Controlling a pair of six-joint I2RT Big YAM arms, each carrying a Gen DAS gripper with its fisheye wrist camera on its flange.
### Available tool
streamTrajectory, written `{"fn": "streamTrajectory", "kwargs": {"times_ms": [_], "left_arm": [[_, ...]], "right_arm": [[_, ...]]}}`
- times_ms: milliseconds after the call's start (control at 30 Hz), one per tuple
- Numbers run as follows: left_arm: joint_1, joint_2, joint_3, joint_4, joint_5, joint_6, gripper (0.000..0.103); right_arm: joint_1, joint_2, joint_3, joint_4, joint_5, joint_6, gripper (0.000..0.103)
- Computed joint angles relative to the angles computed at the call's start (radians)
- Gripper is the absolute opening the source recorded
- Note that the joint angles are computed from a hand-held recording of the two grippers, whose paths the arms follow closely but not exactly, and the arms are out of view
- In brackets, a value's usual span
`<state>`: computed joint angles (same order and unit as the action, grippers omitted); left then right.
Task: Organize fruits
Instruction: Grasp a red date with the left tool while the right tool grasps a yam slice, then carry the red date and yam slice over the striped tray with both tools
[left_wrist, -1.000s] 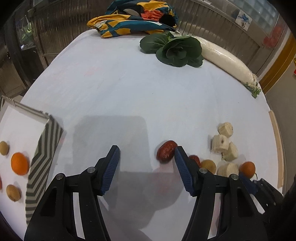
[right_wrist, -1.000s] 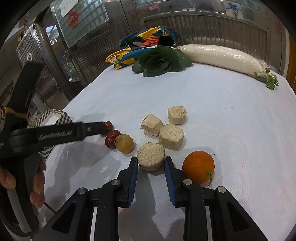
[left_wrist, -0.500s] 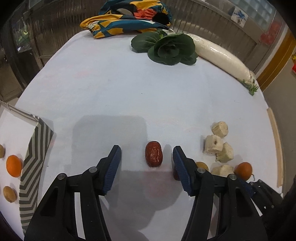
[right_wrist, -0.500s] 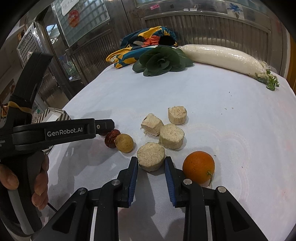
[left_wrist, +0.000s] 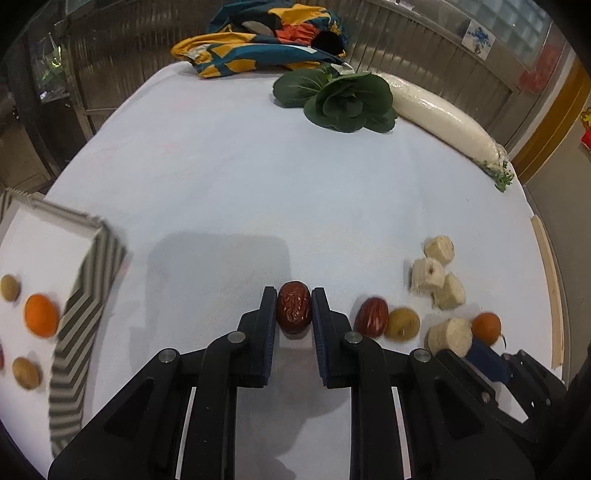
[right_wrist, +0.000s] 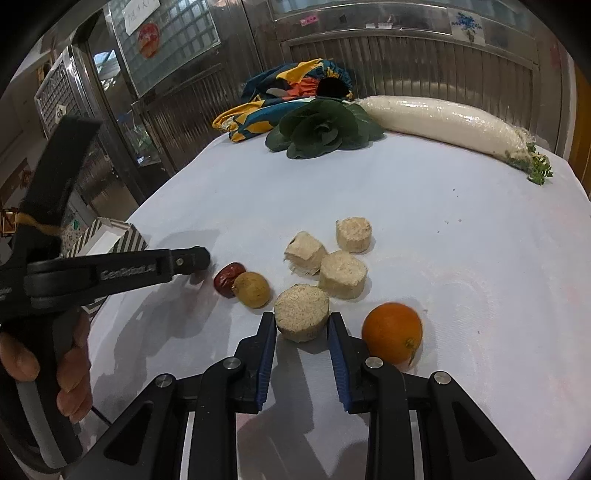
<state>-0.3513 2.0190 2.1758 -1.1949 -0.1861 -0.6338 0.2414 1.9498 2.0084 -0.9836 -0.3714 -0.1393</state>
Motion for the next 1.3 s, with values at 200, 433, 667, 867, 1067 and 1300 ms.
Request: {"fn": "streamTrajectory", "kwargs": {"times_ms": [200,433,667,867,1067,1300], "left_arm": [[-0.027,-0.124,-0.166,0.050,-0.076,0.012,0.018],[-0.055,-0.242,-0.324,0.110,-0.137,0.037,0.018],[-0.070,-0.335,-0.443,0.153,-0.187,0.044,0.018],[-0.071,-0.405,-0.522,0.176,-0.221,0.052,0.018],[-0.052,-0.477,-0.585,0.188,-0.244,0.050,0.018],[-0.014,-0.545,-0.649,0.195,-0.254,0.049,0.018]], "right_arm": [[0.025,-0.064,-0.074,0.040,0.014,0.006,0.028],[0.055,-0.154,-0.198,0.096,0.032,0.034,0.028],[0.082,-0.236,-0.299,0.151,0.054,0.068,0.028],[0.117,-0.279,-0.331,0.171,0.063,0.074,0.028],[0.158,-0.287,-0.321,0.173,0.066,0.072,0.028],[0.215,-0.263,-0.273,0.157,0.072,0.060,0.028]]}}
